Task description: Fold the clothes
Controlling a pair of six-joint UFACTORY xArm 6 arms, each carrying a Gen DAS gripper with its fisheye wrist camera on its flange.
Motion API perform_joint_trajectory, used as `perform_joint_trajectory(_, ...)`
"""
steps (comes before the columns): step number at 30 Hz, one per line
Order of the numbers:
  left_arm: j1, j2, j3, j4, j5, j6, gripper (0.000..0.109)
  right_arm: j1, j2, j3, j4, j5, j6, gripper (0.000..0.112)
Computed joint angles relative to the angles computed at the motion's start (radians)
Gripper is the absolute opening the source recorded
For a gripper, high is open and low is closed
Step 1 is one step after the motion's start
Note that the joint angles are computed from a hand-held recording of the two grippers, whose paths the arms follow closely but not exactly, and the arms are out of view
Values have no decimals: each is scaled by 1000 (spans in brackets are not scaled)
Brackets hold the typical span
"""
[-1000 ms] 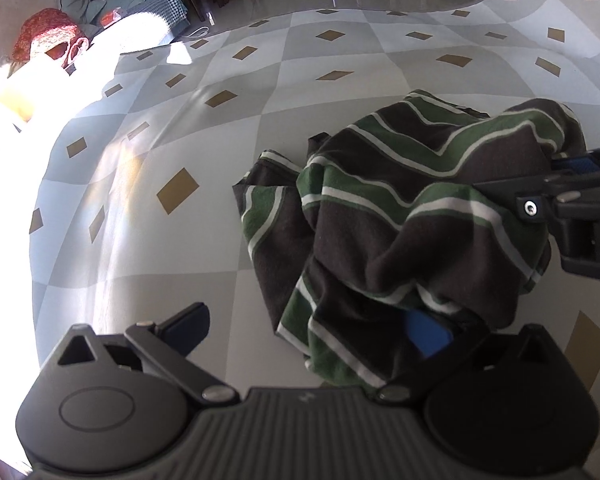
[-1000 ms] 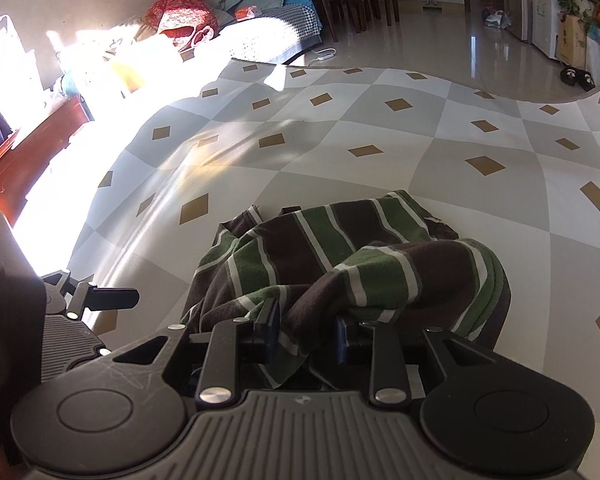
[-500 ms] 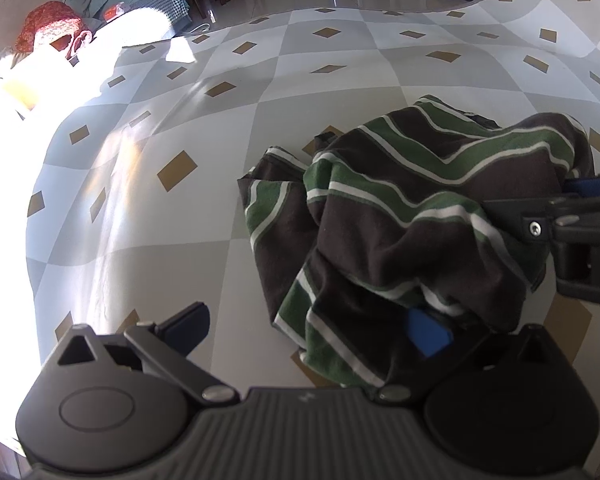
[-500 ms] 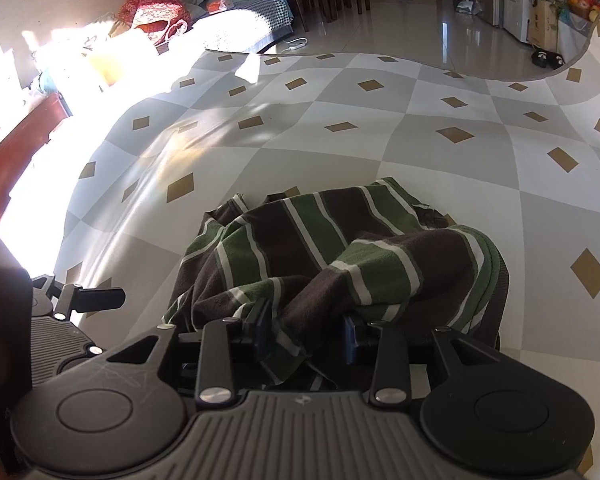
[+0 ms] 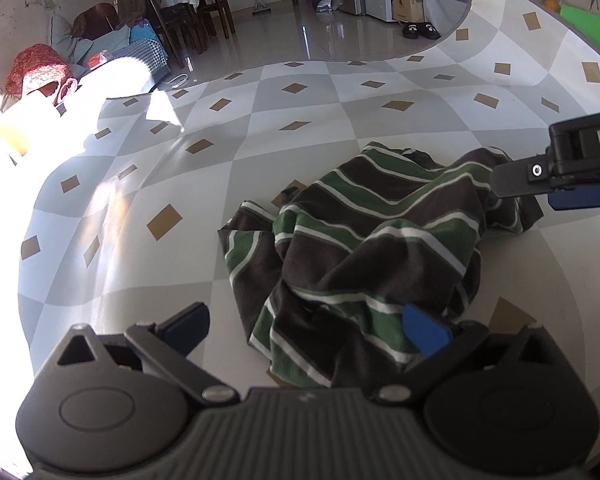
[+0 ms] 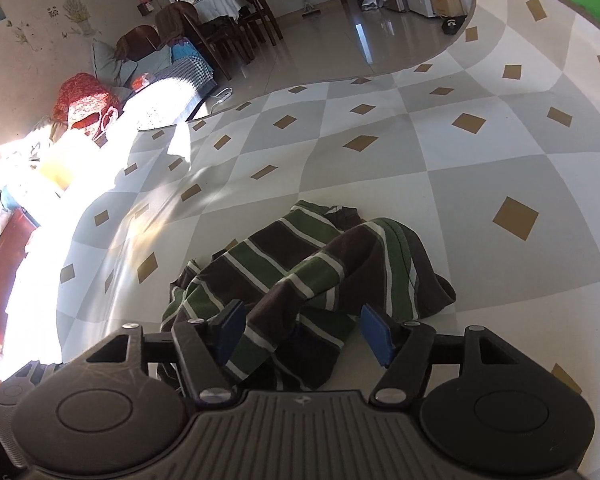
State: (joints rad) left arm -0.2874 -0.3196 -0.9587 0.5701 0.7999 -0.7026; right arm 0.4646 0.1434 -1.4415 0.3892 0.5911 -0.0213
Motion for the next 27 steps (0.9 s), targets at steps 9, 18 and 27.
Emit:
perform_joint_trajectory(9, 0, 42, 3, -15, -12, 12, 103, -12, 43, -5, 64, -79, 107, 65)
perform_joint_trajectory(18, 45, 61, 17, -126, -31, 31, 103, -8, 136, -74, 41, -79, 229, 67)
perform_joint_trajectory(27, 72, 103, 12, -221, -15, 69, 103, 5, 204, -126, -39, -50, 322, 67)
